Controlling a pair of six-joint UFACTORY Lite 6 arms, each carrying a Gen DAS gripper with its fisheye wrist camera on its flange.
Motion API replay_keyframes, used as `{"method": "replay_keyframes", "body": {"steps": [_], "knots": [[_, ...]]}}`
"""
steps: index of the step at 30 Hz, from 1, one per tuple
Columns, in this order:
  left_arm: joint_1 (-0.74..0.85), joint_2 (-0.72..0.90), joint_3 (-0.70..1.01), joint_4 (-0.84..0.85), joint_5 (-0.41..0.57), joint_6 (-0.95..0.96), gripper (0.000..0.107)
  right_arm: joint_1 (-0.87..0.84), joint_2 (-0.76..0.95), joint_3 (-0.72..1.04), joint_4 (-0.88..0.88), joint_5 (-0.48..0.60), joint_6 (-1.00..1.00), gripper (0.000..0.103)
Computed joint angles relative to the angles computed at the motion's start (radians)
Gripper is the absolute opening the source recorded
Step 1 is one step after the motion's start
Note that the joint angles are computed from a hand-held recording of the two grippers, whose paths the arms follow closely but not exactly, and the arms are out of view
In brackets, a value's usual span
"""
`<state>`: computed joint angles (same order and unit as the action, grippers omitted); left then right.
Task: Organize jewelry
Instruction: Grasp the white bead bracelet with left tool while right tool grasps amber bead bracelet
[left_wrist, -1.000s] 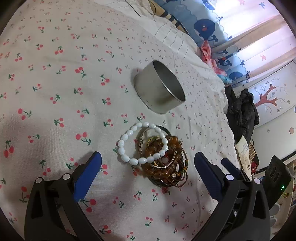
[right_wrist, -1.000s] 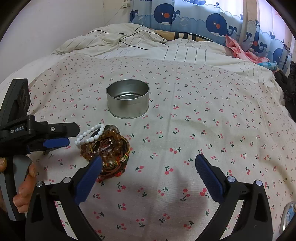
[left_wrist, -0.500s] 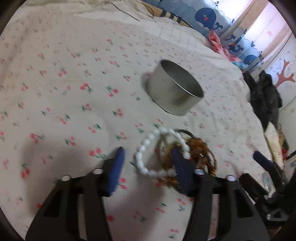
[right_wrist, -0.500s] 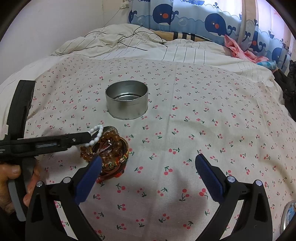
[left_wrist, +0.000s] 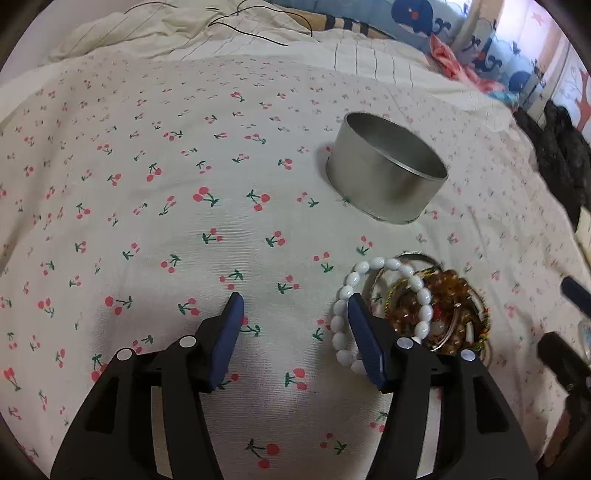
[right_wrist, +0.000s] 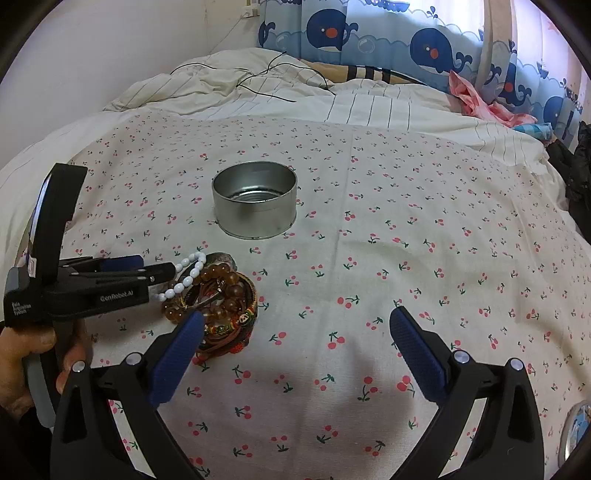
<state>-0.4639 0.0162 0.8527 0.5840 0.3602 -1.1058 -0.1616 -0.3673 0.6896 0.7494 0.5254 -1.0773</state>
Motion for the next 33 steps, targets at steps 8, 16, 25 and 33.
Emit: {"method": "replay_keyframes", "body": {"steps": [8,16,25,33], "knots": [[-0.067,0.032,0.019,0.134,0.083,-0.083,0.056,-0.001,0.005,0.005,0.001,0.002,-0.003,0.096],[-0.023,0.023,0.019,0.193,0.187,-0.136,0.049,0.012,0.0,-0.006,-0.002,-0.01,-0.009,0.096],[0.026,0.131,0.166,-0.039,0.177,0.235,0.02,0.134,0.125,0.081,0.097,-0.044,-0.217,0.086],[0.056,0.104,0.13,-0.059,0.152,0.27,0.029,0.131,0.423,0.293,0.101,0.129,-0.299,0.044]]}}
